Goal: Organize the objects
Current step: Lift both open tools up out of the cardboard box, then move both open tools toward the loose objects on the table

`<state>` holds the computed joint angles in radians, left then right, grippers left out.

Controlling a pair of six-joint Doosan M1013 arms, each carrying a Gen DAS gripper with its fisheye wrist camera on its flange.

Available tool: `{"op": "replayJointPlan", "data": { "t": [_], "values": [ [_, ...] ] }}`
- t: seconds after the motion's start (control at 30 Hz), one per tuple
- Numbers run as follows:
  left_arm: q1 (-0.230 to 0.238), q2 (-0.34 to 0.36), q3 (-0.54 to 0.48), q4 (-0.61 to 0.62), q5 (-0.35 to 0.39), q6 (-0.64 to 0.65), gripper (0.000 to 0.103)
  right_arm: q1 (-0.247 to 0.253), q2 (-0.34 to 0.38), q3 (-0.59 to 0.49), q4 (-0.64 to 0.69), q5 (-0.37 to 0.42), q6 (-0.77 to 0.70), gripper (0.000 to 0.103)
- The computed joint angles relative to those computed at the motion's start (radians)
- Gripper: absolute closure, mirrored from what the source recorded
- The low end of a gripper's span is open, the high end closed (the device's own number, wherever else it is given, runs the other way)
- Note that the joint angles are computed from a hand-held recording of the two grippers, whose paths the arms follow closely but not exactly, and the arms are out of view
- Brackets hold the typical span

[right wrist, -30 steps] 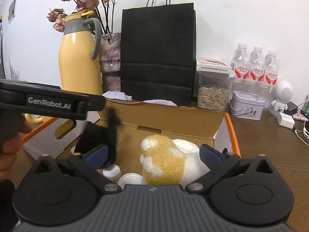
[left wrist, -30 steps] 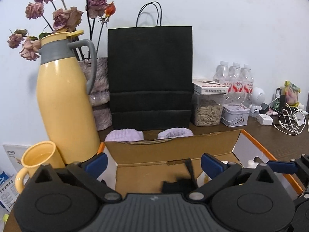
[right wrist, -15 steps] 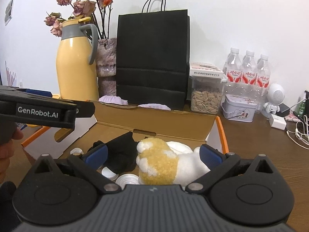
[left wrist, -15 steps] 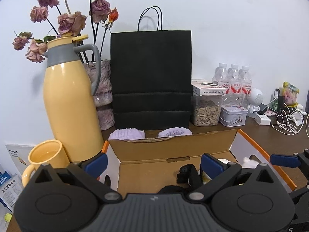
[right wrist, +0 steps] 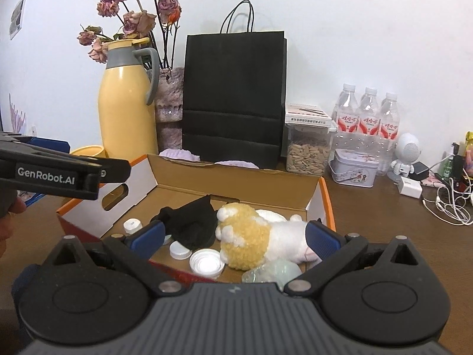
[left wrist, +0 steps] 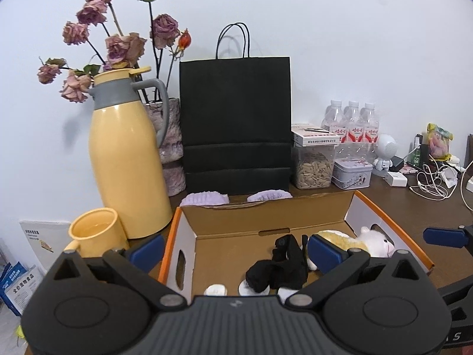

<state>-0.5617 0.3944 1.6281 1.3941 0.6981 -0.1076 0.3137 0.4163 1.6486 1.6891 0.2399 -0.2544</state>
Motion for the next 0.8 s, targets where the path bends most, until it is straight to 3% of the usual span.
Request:
{"op": "replayJointPlan", "data": {
  "t": [0.47, 0.8],
  "values": [
    [-0.045, -0.076, 0.115, 0.001, 0.055, -0.089, 0.0, -0.009, -0.075, 0.114, 0.224, 0.016, -0.197, 0.0],
    [-0.069, -0.108, 0.187, -0.072, 0.077, -0.107, 0.0, -0.005, -0.115, 0.184, 0.226, 0.025, -0.235, 0.0]
  ]
}}
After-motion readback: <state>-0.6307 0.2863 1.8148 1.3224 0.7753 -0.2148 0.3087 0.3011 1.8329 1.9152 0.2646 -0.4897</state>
